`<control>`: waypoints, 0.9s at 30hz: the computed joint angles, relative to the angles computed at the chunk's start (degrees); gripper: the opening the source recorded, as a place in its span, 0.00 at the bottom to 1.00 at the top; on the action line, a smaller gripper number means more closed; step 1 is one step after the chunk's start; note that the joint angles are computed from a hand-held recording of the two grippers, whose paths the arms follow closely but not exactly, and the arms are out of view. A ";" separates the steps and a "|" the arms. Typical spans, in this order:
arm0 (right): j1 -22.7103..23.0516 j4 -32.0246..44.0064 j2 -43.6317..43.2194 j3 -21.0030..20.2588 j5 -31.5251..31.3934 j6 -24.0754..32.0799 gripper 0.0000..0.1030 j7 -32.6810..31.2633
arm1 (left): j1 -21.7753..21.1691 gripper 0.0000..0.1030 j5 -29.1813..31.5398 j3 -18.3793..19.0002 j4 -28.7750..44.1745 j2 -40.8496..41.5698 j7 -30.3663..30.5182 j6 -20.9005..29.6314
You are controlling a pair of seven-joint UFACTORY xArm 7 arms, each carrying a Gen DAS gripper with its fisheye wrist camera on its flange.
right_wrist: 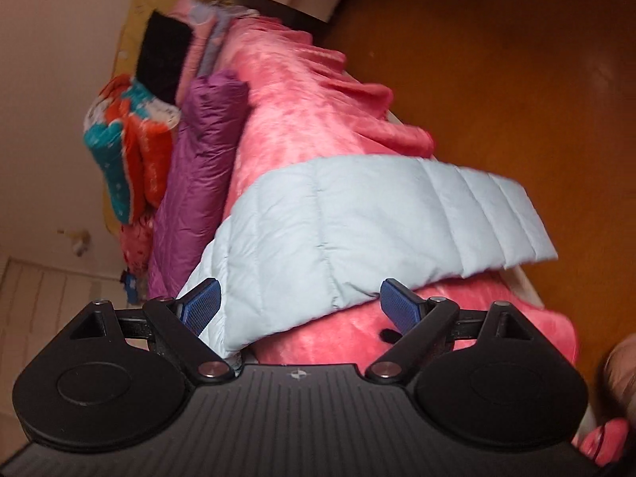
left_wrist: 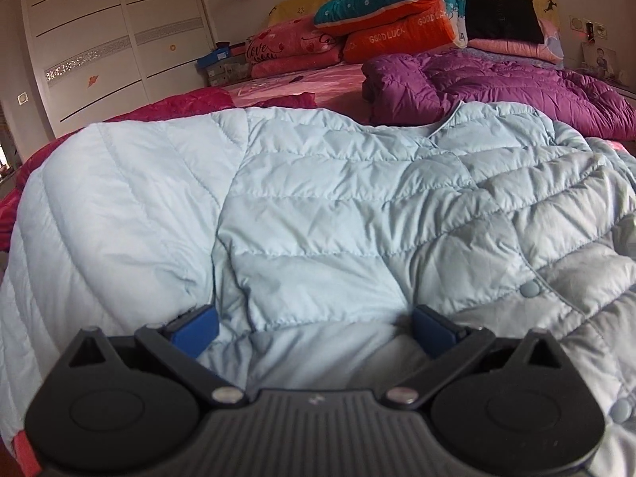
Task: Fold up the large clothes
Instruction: 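Grasp the light blue jacket's side edge with the right gripper and lift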
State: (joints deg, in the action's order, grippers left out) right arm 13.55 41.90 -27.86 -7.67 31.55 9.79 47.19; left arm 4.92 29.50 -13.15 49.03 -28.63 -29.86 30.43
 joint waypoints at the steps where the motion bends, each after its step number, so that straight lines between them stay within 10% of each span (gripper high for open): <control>1: 2.42 -1.52 -0.61 -2.38 3.74 -0.65 1.00 0.44 | -0.54 0.99 -0.30 -0.24 -0.14 -1.04 -0.12 0.10; 9: 17.70 -9.89 -1.04 -11.80 20.39 -16.15 1.00 8.35 | -2.96 0.99 -2.75 -3.39 -0.03 -3.84 0.13 -3.19; 15: 16.71 -10.62 2.61 -10.82 18.81 -22.23 1.00 16.24 | -2.84 0.99 -2.87 -4.32 -0.36 -2.11 -1.30 -0.89; 20: 35.92 -12.55 2.07 -29.27 8.69 -29.61 1.00 25.94 | -2.48 0.99 -2.60 -4.53 -1.35 -1.19 -5.65 -1.60; 27: 43.33 -12.39 6.37 -37.04 0.74 -35.91 1.00 37.96 | -1.84 1.00 0.28 -5.27 -4.45 -1.52 -9.56 -5.28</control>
State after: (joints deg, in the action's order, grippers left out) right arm 56.88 29.50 -21.50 -44.71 32.28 -26.12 85.15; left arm 3.09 29.78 -18.42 44.58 -30.15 -39.42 25.15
